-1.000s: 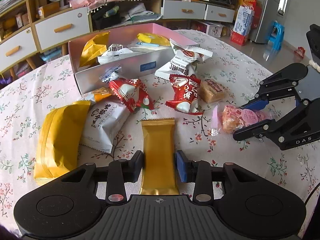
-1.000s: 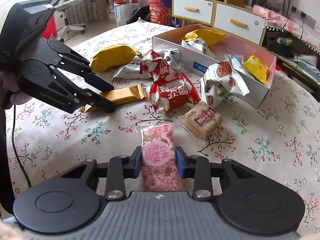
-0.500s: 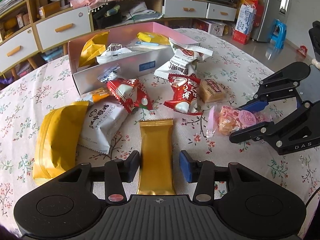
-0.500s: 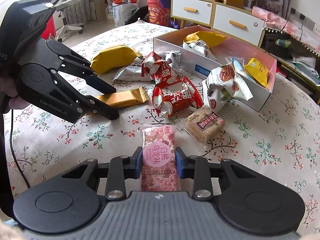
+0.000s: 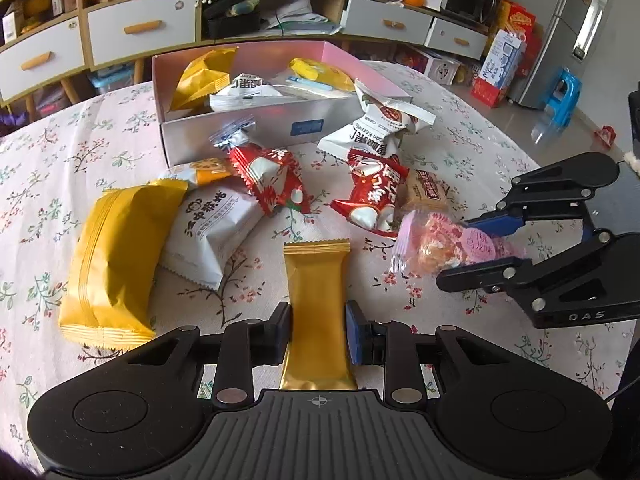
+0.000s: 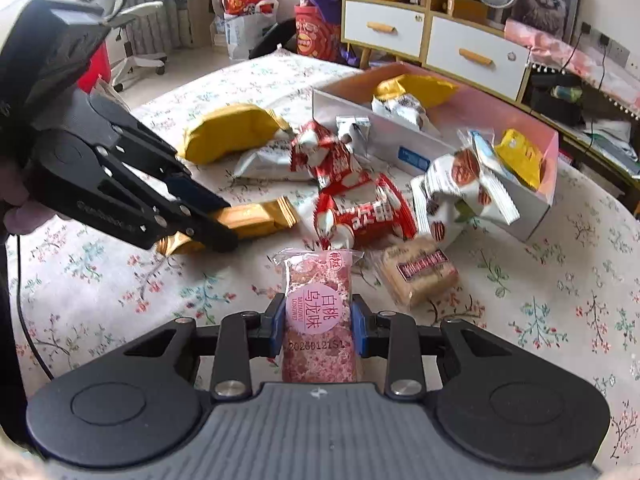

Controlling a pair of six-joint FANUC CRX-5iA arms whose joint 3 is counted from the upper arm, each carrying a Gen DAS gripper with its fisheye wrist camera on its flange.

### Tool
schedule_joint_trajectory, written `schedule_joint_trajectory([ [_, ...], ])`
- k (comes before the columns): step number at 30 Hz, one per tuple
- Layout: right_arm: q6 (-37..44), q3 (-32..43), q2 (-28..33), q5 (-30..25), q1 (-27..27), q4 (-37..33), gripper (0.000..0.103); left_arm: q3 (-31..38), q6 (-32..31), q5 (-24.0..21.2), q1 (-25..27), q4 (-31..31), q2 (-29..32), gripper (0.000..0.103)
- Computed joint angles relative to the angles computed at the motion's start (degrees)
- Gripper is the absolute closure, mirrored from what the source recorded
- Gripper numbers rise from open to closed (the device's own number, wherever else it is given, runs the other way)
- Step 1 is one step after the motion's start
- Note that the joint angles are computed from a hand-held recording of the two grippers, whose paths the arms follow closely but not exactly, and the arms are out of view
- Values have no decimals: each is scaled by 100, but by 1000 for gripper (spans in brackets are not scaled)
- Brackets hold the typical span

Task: Organize snacks
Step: 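Grasp the gold bar with the left tool while the right tool grasps the pink candy bag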

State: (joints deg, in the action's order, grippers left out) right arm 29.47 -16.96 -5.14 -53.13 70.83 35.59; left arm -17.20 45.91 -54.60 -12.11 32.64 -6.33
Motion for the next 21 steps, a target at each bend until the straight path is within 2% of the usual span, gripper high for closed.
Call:
schedule_joint_trajectory([
  [10, -592, -140, -89, 126, 8, 538, 74, -9, 214, 41, 57, 148, -97, 77],
  [21, -1566, -78, 28, 256, -239, 1314, 74, 122, 522, 331, -18, 496, -75, 77],
])
